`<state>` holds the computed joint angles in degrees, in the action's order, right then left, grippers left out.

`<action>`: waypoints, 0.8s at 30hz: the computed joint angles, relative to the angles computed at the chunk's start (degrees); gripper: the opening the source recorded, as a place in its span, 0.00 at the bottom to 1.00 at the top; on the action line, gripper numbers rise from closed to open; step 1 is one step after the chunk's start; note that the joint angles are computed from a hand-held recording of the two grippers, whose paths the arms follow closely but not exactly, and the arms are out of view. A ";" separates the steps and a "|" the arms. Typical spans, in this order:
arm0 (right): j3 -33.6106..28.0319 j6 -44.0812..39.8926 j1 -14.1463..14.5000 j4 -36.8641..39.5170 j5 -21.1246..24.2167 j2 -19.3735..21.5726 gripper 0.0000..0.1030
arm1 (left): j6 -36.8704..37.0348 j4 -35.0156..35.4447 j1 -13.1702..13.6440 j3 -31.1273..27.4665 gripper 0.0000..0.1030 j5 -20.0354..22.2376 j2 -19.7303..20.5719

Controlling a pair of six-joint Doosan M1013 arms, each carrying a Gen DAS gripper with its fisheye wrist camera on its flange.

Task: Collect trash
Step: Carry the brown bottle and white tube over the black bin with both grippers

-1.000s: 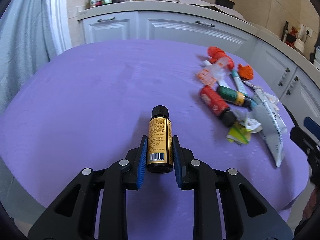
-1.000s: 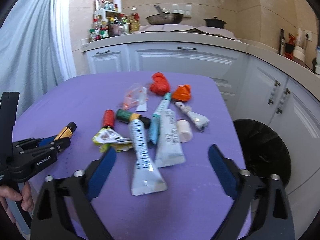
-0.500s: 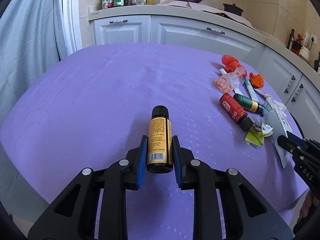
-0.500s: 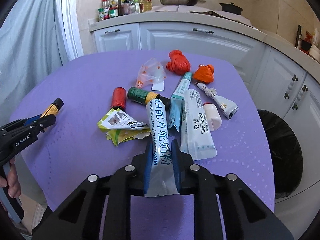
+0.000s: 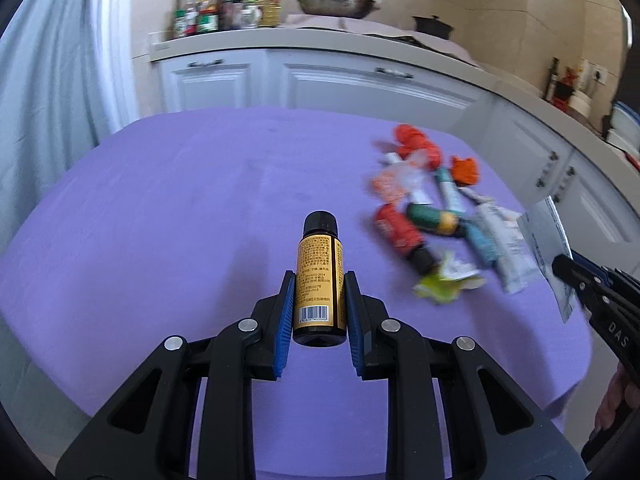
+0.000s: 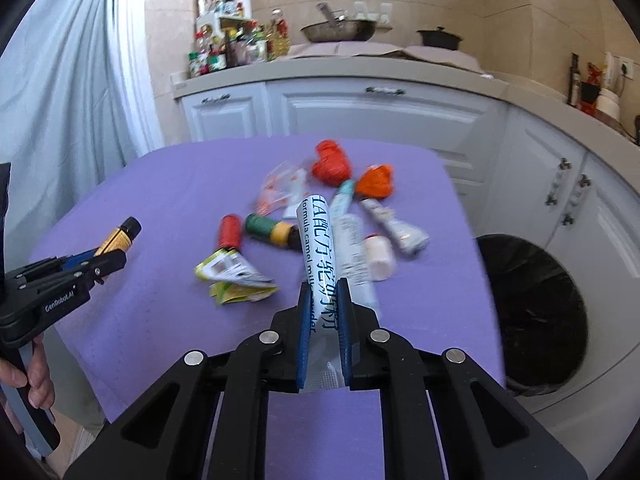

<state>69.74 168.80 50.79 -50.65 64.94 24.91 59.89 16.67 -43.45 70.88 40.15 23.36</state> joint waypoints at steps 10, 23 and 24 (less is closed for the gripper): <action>6.33 9.10 -0.22 -6.14 6.51 -4.95 0.13 | 10.35 -8.14 -3.48 -6.71 0.22 -2.03 3.51; 15.83 17.32 -3.12 -6.92 11.06 -10.30 0.13 | 17.73 -12.61 -8.56 -21.85 0.22 1.67 13.19; 16.29 17.52 -3.34 -6.96 11.21 -10.51 0.13 | 18.08 -12.98 -8.81 -23.13 0.22 2.23 14.05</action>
<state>86.03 186.32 47.45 -57.61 76.15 14.40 77.97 3.69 -52.26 47.75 42.39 37.41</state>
